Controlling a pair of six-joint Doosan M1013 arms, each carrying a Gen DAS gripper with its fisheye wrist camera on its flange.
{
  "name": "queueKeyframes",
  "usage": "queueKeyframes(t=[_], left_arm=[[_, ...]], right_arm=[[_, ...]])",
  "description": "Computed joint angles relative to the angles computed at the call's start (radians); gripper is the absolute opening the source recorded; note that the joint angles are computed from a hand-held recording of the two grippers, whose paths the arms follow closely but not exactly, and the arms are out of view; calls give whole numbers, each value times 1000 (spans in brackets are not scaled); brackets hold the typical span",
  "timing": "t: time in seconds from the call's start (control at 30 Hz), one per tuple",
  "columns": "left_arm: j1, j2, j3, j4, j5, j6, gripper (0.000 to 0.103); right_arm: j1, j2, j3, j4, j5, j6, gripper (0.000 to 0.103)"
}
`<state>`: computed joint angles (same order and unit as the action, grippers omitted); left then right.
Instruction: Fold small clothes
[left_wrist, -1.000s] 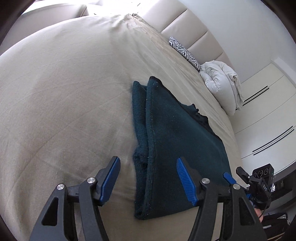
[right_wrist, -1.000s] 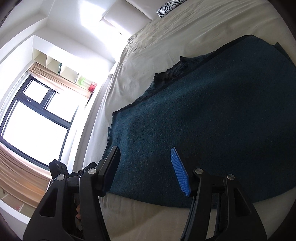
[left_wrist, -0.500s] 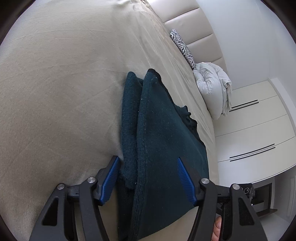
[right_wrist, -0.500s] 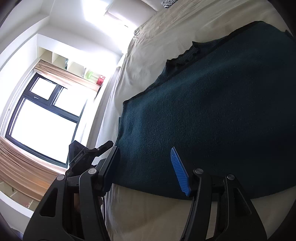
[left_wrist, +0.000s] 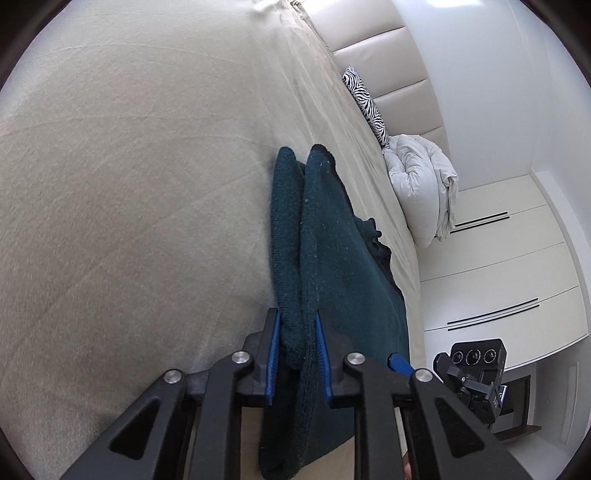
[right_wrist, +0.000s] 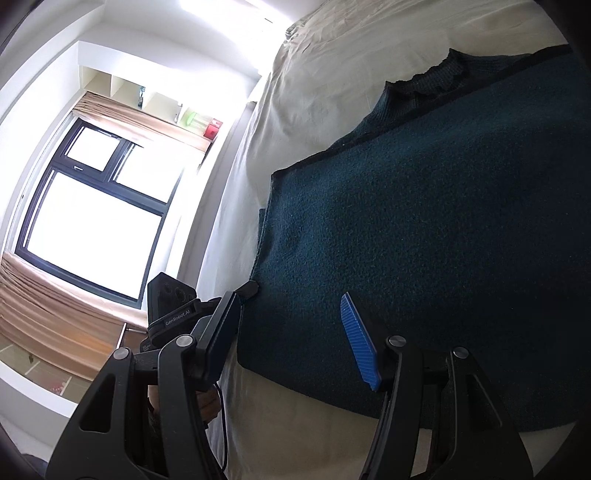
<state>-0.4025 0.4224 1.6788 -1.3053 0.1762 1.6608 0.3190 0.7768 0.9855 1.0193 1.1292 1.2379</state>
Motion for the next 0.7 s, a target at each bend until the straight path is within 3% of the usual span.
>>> queueKeyframes(t=[0.13,0.33,0.53,0.7], left_arm=[[-5,-4,0,50,-15,-28,19],[-12,-4,-20,320,-20,-253,19],[-23,-12,-54,617,-8,-507,18],[-40,1,-131,860,41,-685,17]], right_arm=[[18,59,-88,-19,42,68,56],[26,139,-202,-53,77,171,55],[27,134,-200,-61,67,164,55],[-9,140,-202,48,90,204,56]])
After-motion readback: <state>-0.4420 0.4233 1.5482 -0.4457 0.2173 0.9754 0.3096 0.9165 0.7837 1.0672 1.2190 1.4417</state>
